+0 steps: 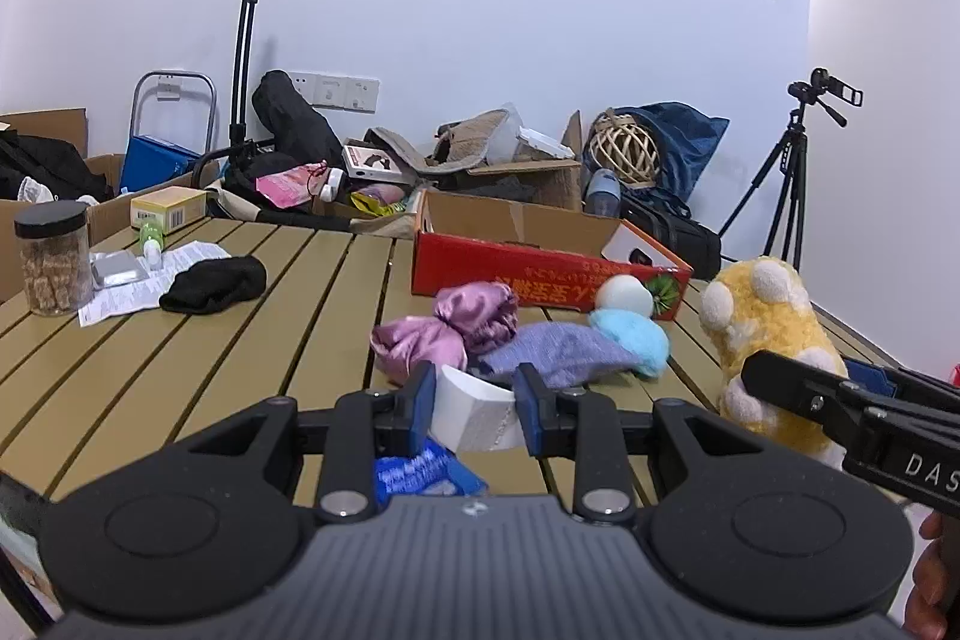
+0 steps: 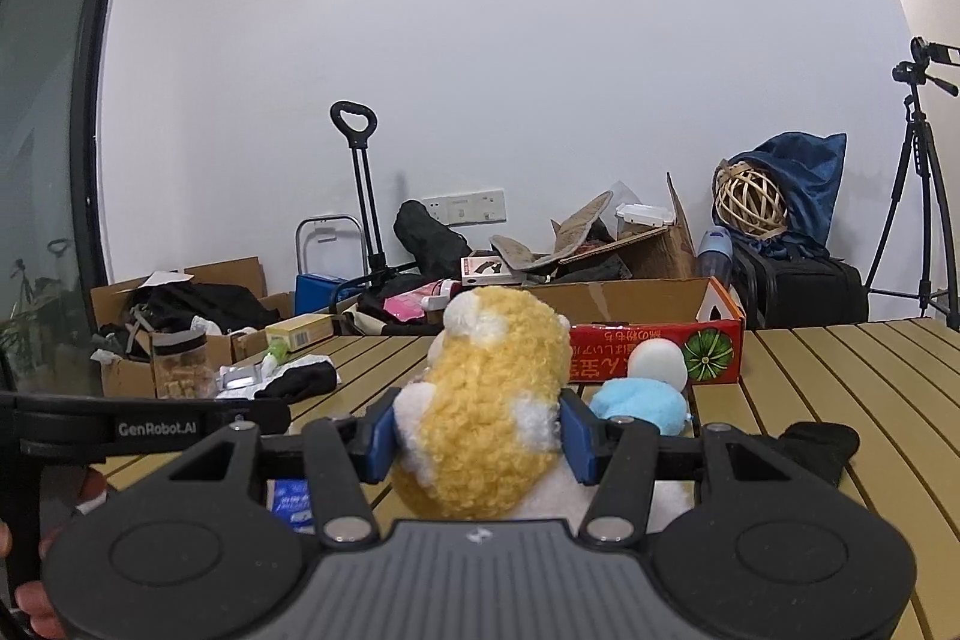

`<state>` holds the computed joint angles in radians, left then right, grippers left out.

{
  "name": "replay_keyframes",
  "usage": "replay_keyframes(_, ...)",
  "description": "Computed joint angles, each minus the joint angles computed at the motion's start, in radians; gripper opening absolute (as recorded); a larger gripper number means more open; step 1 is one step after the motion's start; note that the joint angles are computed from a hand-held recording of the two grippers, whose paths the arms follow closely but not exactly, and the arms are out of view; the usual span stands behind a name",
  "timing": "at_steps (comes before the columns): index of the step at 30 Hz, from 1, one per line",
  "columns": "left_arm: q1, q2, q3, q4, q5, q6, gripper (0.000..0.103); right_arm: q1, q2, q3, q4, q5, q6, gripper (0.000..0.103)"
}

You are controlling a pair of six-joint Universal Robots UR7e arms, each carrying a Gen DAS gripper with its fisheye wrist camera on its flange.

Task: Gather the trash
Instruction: 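Carry the white block and yellow plush off the table over the black bin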

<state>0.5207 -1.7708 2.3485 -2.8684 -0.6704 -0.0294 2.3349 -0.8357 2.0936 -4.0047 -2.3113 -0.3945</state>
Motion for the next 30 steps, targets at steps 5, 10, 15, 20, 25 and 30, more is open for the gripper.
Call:
replay_keyframes(5, -0.042, -0.075, 0.045, 0.096, 0.024, -0.067, 0.029, 0.035, 0.005, 0.039, -0.034, -0.045, 0.014, 0.053)
replay_keyframes(10, -0.086, -0.156, 0.077, 0.213, 0.049, -0.146, 0.029, 0.067, 0.011, 0.091, -0.049, -0.088, 0.059, 0.053)
replay_keyframes(15, -0.127, -0.256, 0.105, 0.386, 0.062, -0.255, 0.029, 0.101, 0.011, 0.146, -0.008, -0.125, 0.149, 0.053)
replay_keyframes(20, -0.155, -0.358, 0.112, 0.61, 0.071, -0.382, 0.029, 0.13, 0.008, 0.179, 0.054, -0.145, 0.213, 0.053)
replay_keyframes(25, -0.179, -0.433, 0.111, 0.801, 0.076, -0.489, 0.029, 0.16, 0.001, 0.214, 0.142, -0.164, 0.297, 0.053)
replay_keyframes(30, -0.201, -0.488, 0.108, 0.972, 0.067, -0.579, 0.029, 0.176, -0.009, 0.252, 0.26, -0.178, 0.411, 0.053)
